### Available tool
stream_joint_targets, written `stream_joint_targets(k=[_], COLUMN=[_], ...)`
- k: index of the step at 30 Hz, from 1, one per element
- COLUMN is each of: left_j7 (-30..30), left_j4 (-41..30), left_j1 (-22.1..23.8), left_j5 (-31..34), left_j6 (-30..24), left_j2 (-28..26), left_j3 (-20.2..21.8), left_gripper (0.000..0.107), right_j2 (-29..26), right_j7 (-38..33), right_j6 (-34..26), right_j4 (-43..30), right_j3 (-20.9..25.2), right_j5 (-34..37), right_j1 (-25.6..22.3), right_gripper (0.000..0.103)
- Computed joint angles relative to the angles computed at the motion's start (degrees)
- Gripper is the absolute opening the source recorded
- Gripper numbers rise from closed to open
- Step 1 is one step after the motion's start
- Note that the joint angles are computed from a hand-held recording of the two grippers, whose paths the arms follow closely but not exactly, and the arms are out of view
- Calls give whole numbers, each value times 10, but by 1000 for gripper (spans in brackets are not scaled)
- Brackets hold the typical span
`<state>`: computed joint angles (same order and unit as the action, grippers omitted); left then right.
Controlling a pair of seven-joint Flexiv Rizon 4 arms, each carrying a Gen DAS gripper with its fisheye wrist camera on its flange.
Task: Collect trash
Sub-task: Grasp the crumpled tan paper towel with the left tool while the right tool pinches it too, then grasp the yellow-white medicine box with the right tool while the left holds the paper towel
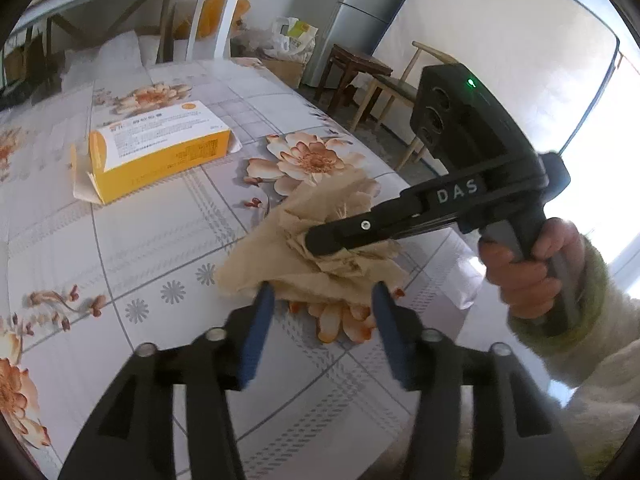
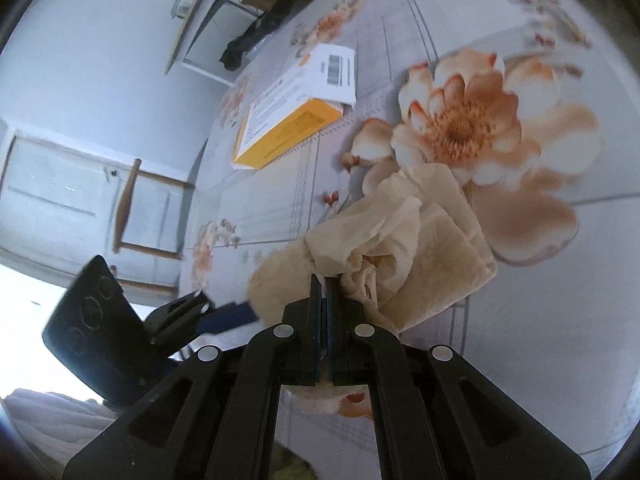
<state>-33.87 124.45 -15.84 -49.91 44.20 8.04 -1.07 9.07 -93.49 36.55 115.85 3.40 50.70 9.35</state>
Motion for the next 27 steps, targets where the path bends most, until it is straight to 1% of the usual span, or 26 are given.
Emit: stream_joint_targets(k=[4, 7, 11, 13, 15, 18, 19, 21, 23, 25, 26, 27], left_j7=[9, 20, 21, 21, 17, 15, 14, 13, 16, 19, 21, 21], left_j4=[3, 4, 0, -1, -2, 0, 0, -1, -2, -2, -1, 0], left_j1=[-3, -8, -8, -9, -8, -10, -11, -11, -11, -11, -12, -12], left_j5=[29, 27, 16, 15, 19, 26, 26, 24, 19, 14, 11, 8], left_j6=[19, 23, 13, 13, 20, 32, 32, 30, 25, 26, 28, 29], left_j2=[-2, -4, -8, -10, -11, -11, -11, -13, -14, -15, -15, -15], left_j3=[-6, -6, -5, -7, -9, -11, -10, -10, -9, -9, -10, -10], left_gripper=[53, 53, 53, 48, 41, 34, 33, 28, 24, 21, 20, 19], right_j2=[-4, -10, -16, -19, -22, -22, -20, -19, -16, -12, -6, -2], right_j7=[-3, -15, -22, -24, -21, -22, -24, -28, -37, -42, -42, -43], right_j6=[-41, -85, -108, -118, -113, -118, -124, -133, -145, -146, -140, -134], right_j4=[-11, -20, -25, -30, -33, -35, -34, -36, -39, -46, -47, -47], right_j3=[-16, -26, -22, -19, -12, -12, -15, -18, -23, -22, -19, -17], right_j5=[23, 53, 68, 69, 66, 68, 70, 75, 92, 87, 76, 66], right_j1=[-5, -15, -24, -27, -26, -29, -33, -36, -39, -41, -41, -41], right_gripper=[1, 1, 1, 1, 2, 4, 6, 10, 28, 37, 43, 47])
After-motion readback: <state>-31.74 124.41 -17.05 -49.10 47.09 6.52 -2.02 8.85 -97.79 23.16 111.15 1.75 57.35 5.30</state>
